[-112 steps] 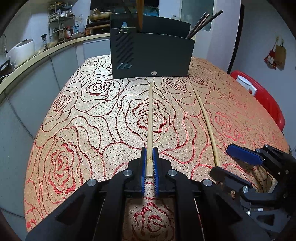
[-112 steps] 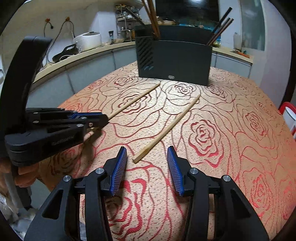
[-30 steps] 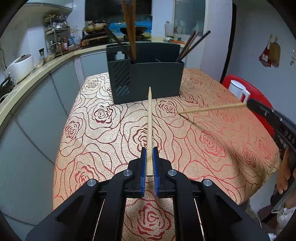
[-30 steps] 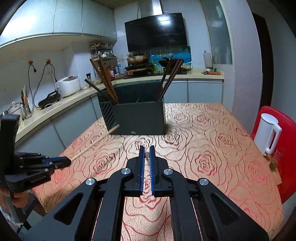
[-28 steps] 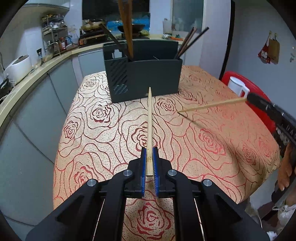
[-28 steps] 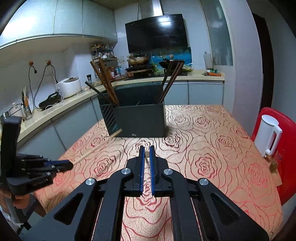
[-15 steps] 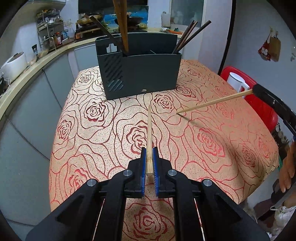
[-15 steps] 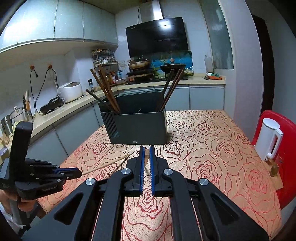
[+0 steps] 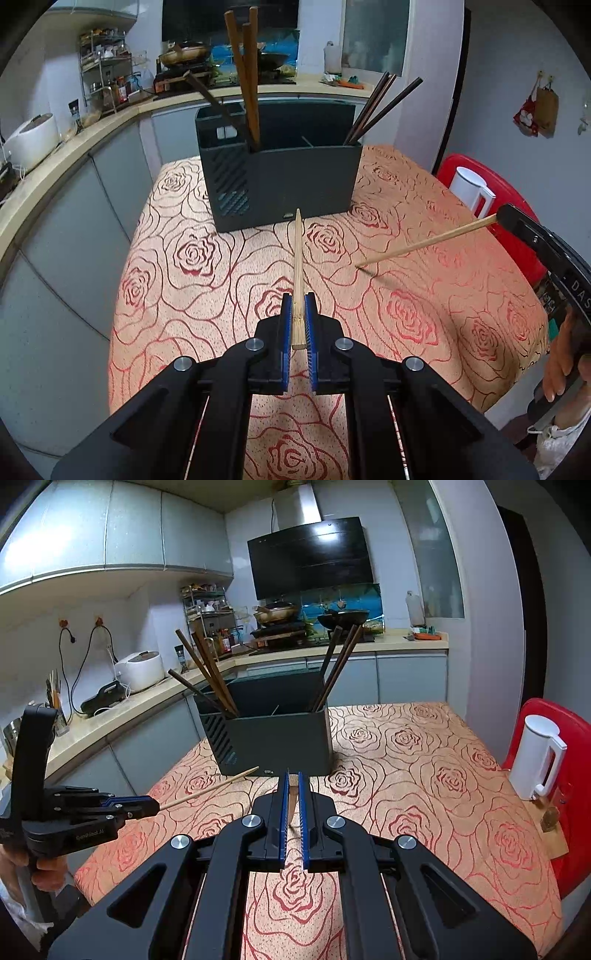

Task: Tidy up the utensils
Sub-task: 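Lift both wooden chopsticks and carry them over the green caddy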

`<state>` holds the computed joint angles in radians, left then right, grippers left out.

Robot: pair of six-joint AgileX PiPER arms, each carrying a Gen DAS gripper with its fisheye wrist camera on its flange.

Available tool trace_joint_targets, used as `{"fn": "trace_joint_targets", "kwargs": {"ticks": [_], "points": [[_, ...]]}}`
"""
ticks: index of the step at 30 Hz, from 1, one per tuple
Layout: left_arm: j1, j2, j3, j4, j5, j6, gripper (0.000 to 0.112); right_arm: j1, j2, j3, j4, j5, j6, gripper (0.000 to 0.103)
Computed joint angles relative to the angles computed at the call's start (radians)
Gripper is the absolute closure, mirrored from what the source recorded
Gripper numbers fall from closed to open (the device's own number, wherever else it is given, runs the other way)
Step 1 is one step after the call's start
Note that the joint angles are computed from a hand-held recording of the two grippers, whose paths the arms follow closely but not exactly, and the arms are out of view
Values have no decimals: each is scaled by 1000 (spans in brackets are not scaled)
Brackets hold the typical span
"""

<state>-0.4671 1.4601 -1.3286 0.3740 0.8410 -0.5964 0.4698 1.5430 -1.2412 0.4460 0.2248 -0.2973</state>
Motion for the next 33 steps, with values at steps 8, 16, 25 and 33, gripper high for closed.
{"fn": "trace_joint_targets", "kwargs": {"ticks": [8,16,25,33], "points": [[26,30,-91,-50,43,76,106,-15,49,-112,42,47,-49,97],[21,76,-189,-68,142,159,106,-2,94,-260,13,82,-33,97],[50,98,-356,-104,228,239,106,-13,151,-468,-71,164,32,97],[53,134,-537,-102,337,302,106,-47,248,-753,-137,275,102,97]]}}
